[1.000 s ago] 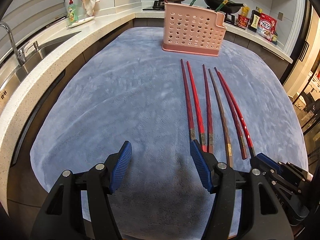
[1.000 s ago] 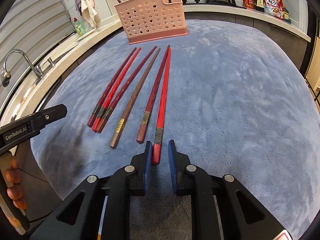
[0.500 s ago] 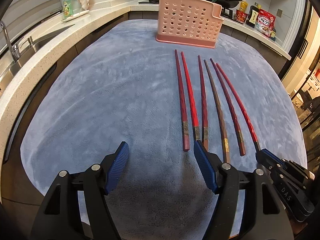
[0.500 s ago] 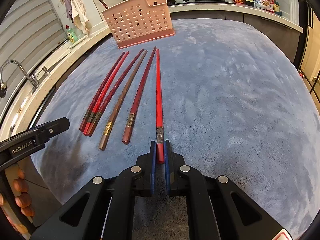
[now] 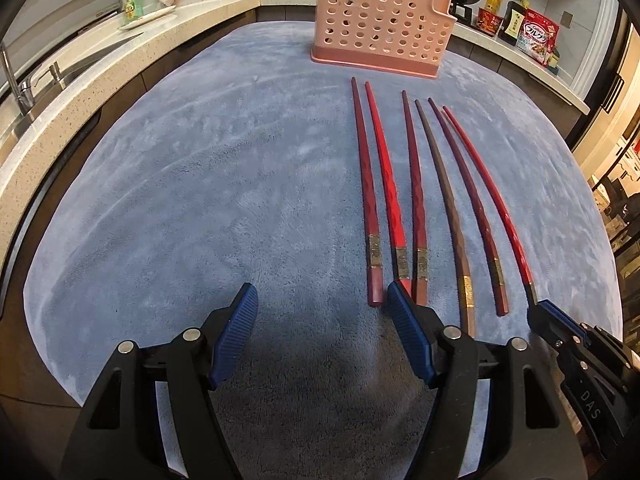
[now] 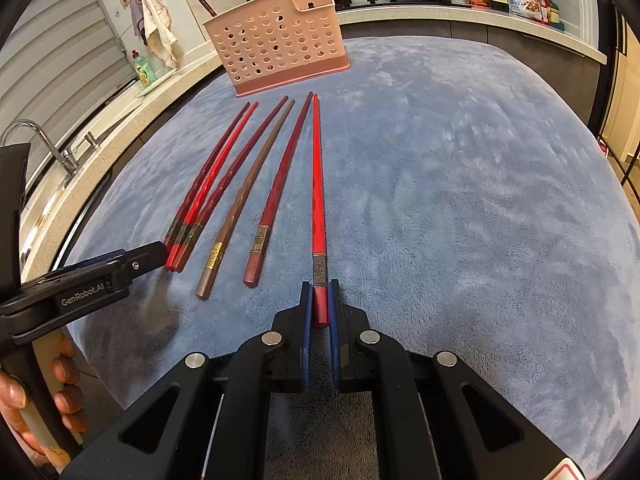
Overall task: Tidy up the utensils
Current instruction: 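Grasp another red chopstick with the left tool while the right tool holds its own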
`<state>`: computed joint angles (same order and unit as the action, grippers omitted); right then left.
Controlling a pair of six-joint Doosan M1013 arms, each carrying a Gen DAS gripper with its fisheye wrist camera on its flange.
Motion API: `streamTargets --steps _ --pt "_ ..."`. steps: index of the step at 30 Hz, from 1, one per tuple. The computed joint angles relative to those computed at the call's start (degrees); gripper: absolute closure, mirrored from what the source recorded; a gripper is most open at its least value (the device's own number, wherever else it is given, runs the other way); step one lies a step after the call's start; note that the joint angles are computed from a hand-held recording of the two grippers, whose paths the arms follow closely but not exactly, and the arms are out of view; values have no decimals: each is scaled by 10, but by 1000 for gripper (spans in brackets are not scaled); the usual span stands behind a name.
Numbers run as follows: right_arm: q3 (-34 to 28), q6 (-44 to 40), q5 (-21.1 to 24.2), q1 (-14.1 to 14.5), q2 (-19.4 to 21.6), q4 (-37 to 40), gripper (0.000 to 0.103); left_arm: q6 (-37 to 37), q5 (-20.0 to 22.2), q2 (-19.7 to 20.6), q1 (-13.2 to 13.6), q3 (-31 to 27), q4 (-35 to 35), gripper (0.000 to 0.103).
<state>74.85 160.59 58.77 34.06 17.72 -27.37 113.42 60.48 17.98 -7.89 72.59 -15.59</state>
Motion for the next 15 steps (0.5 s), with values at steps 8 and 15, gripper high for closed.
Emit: streamTargets --steps 8,15 --pt "0 0 -1 0 0 0 96 -7 -18 1 -8 3 23 41" --pt "1 0 0 0 0 0 96 -10 -20 3 -8 0 26 58"
